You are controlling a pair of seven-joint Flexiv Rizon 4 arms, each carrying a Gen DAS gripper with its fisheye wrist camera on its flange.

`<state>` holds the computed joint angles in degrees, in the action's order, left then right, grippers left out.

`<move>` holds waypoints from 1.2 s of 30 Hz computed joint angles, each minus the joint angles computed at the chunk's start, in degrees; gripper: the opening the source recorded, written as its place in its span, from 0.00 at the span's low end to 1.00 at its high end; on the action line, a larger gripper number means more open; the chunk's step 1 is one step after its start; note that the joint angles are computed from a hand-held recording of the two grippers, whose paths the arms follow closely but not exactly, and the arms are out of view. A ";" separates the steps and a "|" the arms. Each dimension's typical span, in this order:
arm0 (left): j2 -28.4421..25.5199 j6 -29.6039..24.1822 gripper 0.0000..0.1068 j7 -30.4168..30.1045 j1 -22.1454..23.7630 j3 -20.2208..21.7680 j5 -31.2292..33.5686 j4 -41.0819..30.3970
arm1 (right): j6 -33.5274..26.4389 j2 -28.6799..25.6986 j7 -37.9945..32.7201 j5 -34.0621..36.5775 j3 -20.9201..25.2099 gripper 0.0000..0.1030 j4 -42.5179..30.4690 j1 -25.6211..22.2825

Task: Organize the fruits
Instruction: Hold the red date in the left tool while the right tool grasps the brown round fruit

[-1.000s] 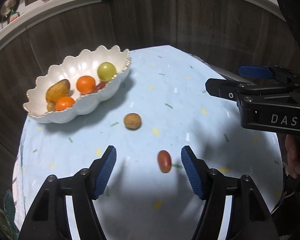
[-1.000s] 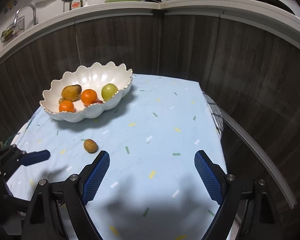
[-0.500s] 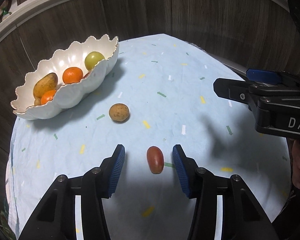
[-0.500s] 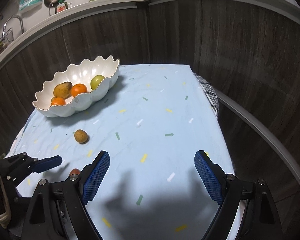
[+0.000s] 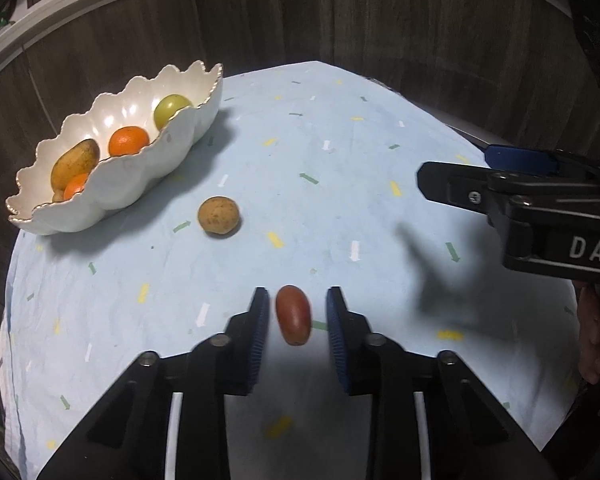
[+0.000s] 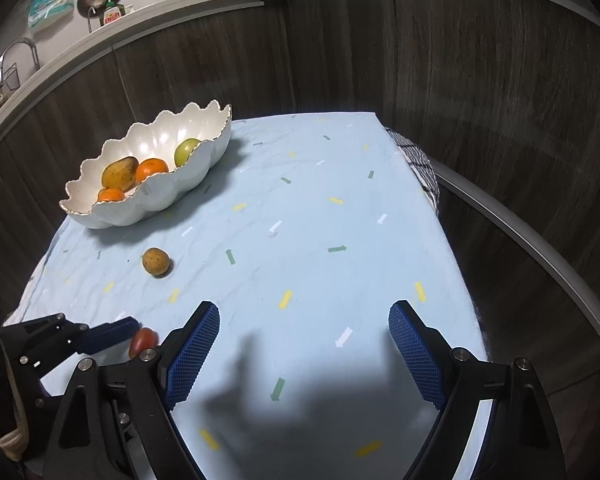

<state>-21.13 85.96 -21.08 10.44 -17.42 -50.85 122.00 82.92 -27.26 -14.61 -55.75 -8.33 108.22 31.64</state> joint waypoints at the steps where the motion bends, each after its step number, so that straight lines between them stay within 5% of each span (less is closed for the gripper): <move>1: 0.01 0.53 0.20 0.45 0.08 -0.35 -0.29 0.15 | -0.07 -0.03 -0.07 0.07 0.10 0.85 -0.05 -0.06; 19: 1.50 -0.91 0.16 5.30 -0.83 2.73 -8.75 -0.94 | -4.29 -1.94 -5.61 4.83 3.99 0.85 -4.37 -0.07; 36: -2.07 2.00 0.16 7.18 2.81 5.04 -17.45 -6.50 | -14.48 -13.32 -23.05 17.85 8.27 0.85 -22.92 3.75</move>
<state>-23.19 87.96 -13.89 13.25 -12.37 -68.30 115.50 68.45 -40.58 -37.65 -37.90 -0.06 85.31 35.39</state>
